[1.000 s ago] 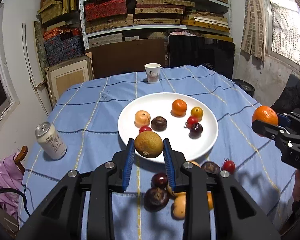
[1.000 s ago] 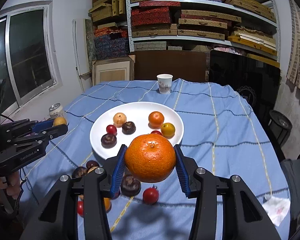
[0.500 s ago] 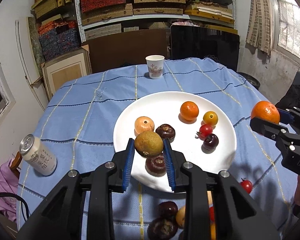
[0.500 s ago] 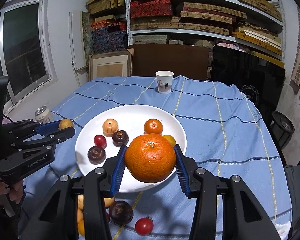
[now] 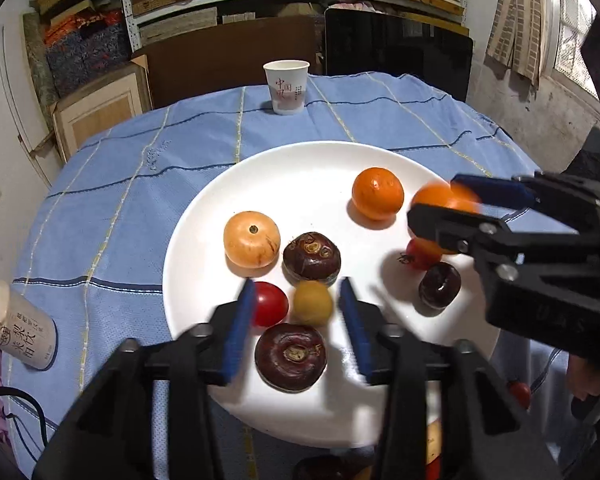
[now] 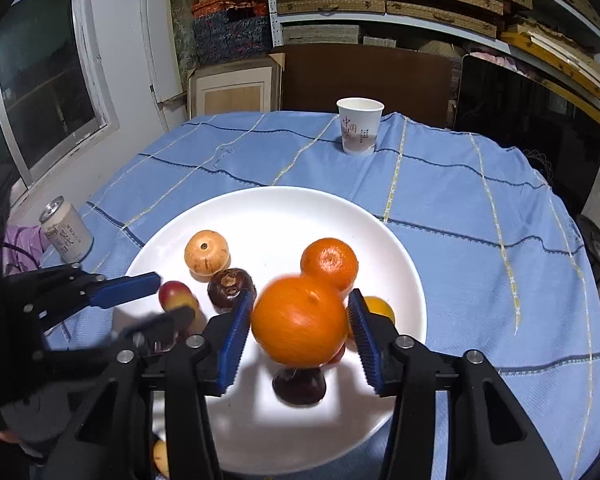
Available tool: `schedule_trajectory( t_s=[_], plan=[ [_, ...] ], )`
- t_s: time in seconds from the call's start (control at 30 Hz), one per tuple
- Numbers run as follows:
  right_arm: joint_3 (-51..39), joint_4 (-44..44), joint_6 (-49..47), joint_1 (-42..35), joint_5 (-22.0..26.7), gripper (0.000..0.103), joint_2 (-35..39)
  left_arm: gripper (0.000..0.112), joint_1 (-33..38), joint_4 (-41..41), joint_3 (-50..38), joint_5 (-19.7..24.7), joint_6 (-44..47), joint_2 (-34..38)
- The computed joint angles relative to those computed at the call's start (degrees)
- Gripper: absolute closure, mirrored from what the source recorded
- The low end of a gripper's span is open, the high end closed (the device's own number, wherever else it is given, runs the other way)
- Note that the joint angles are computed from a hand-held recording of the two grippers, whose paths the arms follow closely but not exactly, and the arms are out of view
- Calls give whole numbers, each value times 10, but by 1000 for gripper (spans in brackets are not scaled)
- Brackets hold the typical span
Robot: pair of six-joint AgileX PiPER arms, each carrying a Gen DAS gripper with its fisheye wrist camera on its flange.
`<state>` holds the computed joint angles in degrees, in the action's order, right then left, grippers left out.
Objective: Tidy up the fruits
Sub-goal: 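Carry the tangerine and small tan fruit onto the white plate and release both, then grasp a red tomato with the right tool while the left tool grasps another tomato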
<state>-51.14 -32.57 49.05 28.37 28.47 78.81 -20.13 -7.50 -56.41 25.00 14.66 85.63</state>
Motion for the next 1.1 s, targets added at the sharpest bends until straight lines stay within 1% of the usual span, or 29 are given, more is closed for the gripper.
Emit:
schedule_trajectory(
  t_s=[0.03,0.07,0.1,0.13,0.2,0.27,0.3,0.33,0.4,0.5,0.57,0.63,0.67,0.73,0.77,0.83,0.9,1.0,1.03,1.07,1.1],
  plan=[
    [2,-31,32,9,7,47,-4,47,0,0,11,-12,-1,-12],
    [5,-40,43,14,8,46,-10,45,4,-11,17,-19,11,-21],
    [11,-31,37,15,6,46,-23,44,7,-27,21,-20,29,-30],
    [17,-41,47,22,12,46,-34,42,11,-36,25,-17,38,-40],
    [27,-76,84,45,43,46,-60,42,13,-27,32,-13,29,-58],
    [42,-73,91,61,68,46,-94,41,22,-32,49,-4,36,-87],
    [53,-75,102,78,91,46,-115,40,31,-49,61,2,56,-104],
    [69,-80,120,100,117,46,-140,36,51,-85,80,14,96,-131],
    [99,-90,158,143,151,46,-179,34,78,-120,111,26,136,-172],
    [148,-135,280,273,251,46,-228,33,141,-199,163,77,239,-238],
    [180,-154,375,375,316,46,-245,33,173,-224,202,108,286,-286],
    [201,-159,441,439,356,46,-239,33,199,-246,241,130,323,-331],
    [212,-156,475,465,366,46,-229,31,213,-260,262,141,346,-355],
    [226,-152,508,481,358,46,-215,29,227,-268,295,150,365,-391],
    [231,-151,522,485,349,48,-207,29,234,-268,312,155,370,-409],
    [233,-159,540,489,337,52,-192,29,251,-274,326,174,386,-421],
    [224,-161,537,481,334,52,-159,29,274,-279,336,197,400,-436],
    [213,-157,513,437,299,58,-128,29,317,-292,342,245,437,-469],
    [210,-153,503,423,285,61,-120,29,318,-288,344,251,438,-479],
    [207,-149,495,411,277,68,-114,29,315,-282,347,256,435,-490],
    [205,-140,484,395,260,72,-107,29,296,-269,348,249,416,-495]
  ],
)
